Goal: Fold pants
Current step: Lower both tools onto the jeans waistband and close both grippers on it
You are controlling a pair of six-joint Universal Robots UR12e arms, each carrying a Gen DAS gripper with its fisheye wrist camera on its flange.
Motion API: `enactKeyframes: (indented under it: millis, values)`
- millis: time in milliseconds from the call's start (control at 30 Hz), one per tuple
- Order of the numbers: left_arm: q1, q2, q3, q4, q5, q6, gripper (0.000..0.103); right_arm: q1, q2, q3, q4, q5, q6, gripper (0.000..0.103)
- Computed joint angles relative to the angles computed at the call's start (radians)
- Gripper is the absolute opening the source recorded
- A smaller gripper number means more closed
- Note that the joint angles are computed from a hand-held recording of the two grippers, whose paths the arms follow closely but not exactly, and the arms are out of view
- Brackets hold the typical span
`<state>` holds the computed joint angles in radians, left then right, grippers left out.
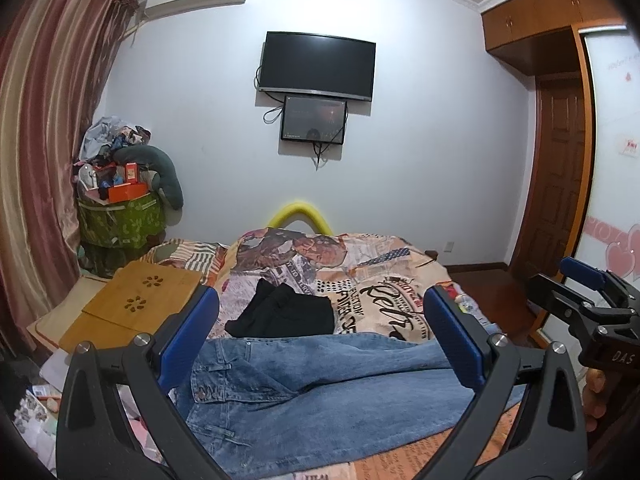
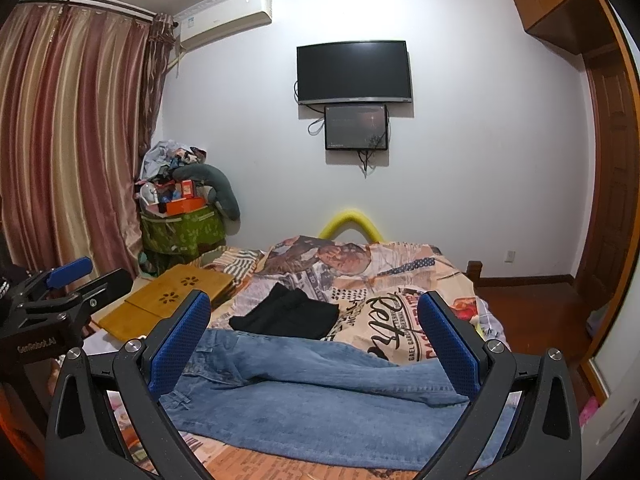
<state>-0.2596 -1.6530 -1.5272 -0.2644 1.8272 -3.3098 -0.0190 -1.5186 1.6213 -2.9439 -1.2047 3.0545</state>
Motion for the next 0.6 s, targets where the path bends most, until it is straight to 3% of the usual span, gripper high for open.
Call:
enactKeyframes:
  millis: [300, 500, 600]
  values:
    - [0.038, -0.088, 0.097, -0.099, 0.012, 0.037, 0.103, 0.008, 0.087, -0.091, 0.098, -0.034, -0.068, 0.103]
    - [0.104, -0.160, 0.183, -0.271, -0.056, 0.005, 0.103, 0.011, 0.163, -0.154, 0.135, -0.059, -0.159, 0.103]
    - [0.129, -0.208, 0.229, -0.346, -0.029, -0.005, 0.103, 0.009, 0.199, -0.189, 0.190, -0.048, -0.199, 0.103]
